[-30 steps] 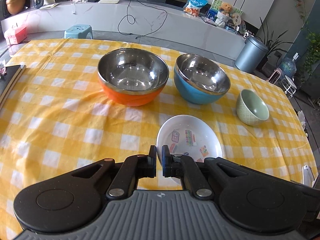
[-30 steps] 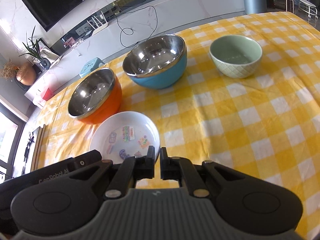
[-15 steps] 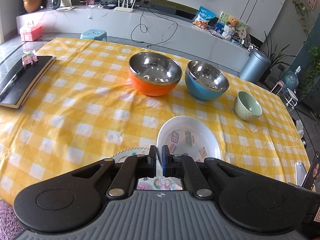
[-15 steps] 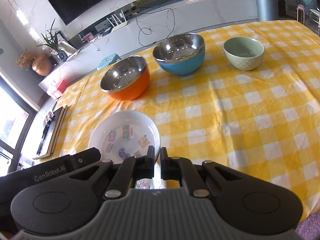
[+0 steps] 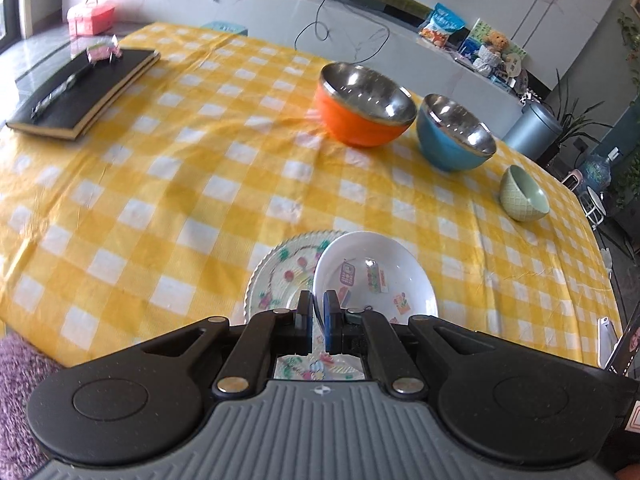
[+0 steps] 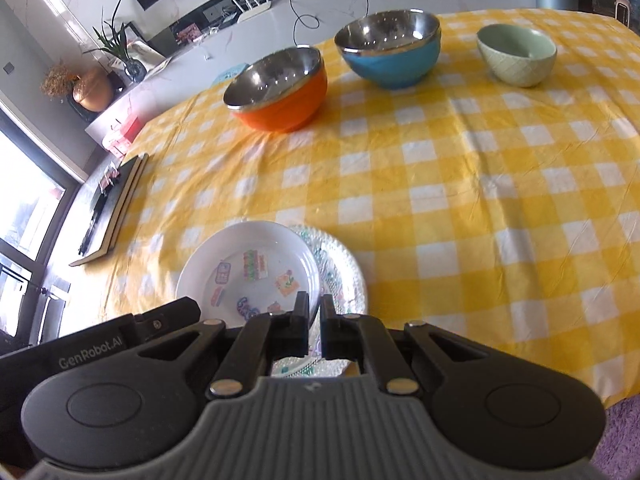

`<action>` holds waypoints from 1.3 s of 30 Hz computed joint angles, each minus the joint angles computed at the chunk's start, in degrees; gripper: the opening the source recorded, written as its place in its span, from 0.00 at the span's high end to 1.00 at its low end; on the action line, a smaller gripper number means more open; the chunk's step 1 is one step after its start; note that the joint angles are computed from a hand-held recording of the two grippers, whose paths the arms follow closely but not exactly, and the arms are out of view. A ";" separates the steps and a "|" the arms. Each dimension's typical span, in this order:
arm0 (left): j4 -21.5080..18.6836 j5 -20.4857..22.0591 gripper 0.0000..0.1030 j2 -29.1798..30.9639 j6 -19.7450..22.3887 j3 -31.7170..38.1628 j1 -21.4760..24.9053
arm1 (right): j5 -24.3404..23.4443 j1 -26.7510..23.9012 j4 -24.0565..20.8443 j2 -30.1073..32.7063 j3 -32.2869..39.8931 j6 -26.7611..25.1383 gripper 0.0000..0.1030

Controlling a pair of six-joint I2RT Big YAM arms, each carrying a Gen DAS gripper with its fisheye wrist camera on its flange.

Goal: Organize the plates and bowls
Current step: 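Carry the small sticker plate and lower it onto the stacked plates, then open both grippers and lift them away from the plate stack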

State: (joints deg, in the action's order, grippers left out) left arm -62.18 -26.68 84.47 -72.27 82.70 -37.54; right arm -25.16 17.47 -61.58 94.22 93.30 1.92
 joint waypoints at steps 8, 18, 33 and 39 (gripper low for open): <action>2.31 2.57 0.95 -0.66 -1.89 -3.12 1.04 | 1.54 1.10 -1.30 1.65 0.48 0.18 0.98; 3.54 3.83 0.95 -0.33 -1.73 -4.32 1.64 | 2.68 1.64 -1.51 2.83 1.07 -0.51 0.98; 1.30 2.42 0.84 0.80 -1.82 -3.00 1.27 | 2.25 1.21 -0.88 2.52 0.78 -1.30 0.93; 0.61 1.02 0.70 0.42 -2.41 -2.84 0.87 | 1.96 0.74 0.47 1.73 0.25 -1.12 0.78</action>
